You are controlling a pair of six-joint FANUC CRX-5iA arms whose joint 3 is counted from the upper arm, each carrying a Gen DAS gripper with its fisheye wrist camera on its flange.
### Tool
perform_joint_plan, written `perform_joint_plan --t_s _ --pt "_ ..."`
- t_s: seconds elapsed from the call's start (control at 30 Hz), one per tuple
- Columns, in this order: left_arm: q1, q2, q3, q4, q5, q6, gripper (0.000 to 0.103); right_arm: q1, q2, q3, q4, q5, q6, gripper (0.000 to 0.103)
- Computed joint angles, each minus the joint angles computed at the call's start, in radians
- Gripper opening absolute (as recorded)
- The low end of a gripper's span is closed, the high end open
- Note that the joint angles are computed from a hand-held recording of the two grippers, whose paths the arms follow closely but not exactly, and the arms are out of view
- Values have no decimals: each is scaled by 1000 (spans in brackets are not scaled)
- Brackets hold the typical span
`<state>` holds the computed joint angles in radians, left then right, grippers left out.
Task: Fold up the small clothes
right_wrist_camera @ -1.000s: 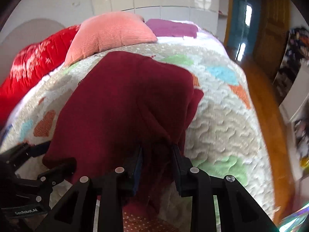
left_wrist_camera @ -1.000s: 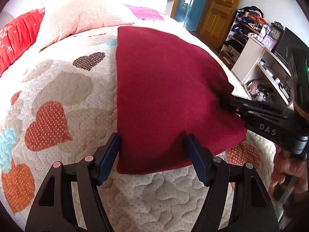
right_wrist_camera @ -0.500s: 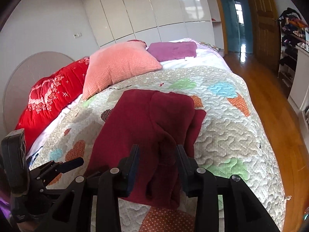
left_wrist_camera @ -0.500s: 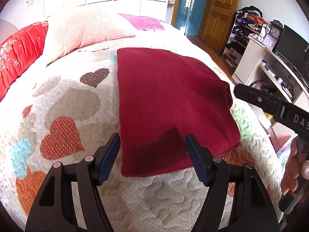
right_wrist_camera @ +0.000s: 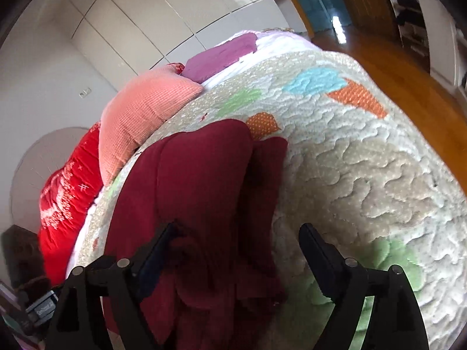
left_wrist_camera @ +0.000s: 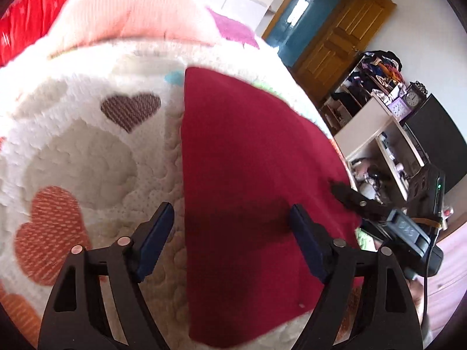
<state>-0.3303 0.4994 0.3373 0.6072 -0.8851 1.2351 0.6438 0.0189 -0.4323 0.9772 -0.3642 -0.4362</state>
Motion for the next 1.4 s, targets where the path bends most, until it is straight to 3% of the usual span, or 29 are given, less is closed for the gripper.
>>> perform_joint_plan --t_s 0.07,0.1,0.17,0.23,0.3,0.33,0.53,0.63,0.7,0.77,0.93,1.0,1.1,1.23,1.4 --pt "5 57 48 38 -60 14 86 -47 6 -25 98 95 -70 87" --pt "7 73 52 69 -67 8 86 -44 15 -12 75 97 -27 87" --pt "3 74 42 95 -47 -8 86 -31 35 36 -86 142 164 68" --pt "-4 66 50 66 -45 -4 77 -7 37 69 -164 91 236 53" --pt "-8 32 22 45 -19 -22 61 12 18 67 -120 62 221 43" --pt "-6 9 -3 48 -7 -46 58 25 9 68 -114 45 223 41" --pt "36 -172 -209 102 10 -145 55 139 -46 63 -113 -4 248 41" --pt "59 -292 -332 66 24 -149 55 196 -54 49 -114 -11 247 41" --pt "68 -342 -377 18 16 -119 55 243 -44 63 -187 -47 291 42" --pt "73 -376 -412 -42 5 -90 55 286 -27 99 -291 -142 355 48" --pt "71 -427 -453 -112 51 -37 62 354 -91 38 -82 -288 160 51" --pt "48 -428 -426 -184 67 25 62 378 -92 62 -42 -339 206 51" --pt "37 -427 -413 -228 71 57 62 409 -41 155 -87 -407 406 46" --pt "30 -420 -405 -257 84 84 62 409 7 190 -120 -402 444 45" --pt "31 -431 -413 -266 78 95 63 408 93 258 -234 -499 534 45"
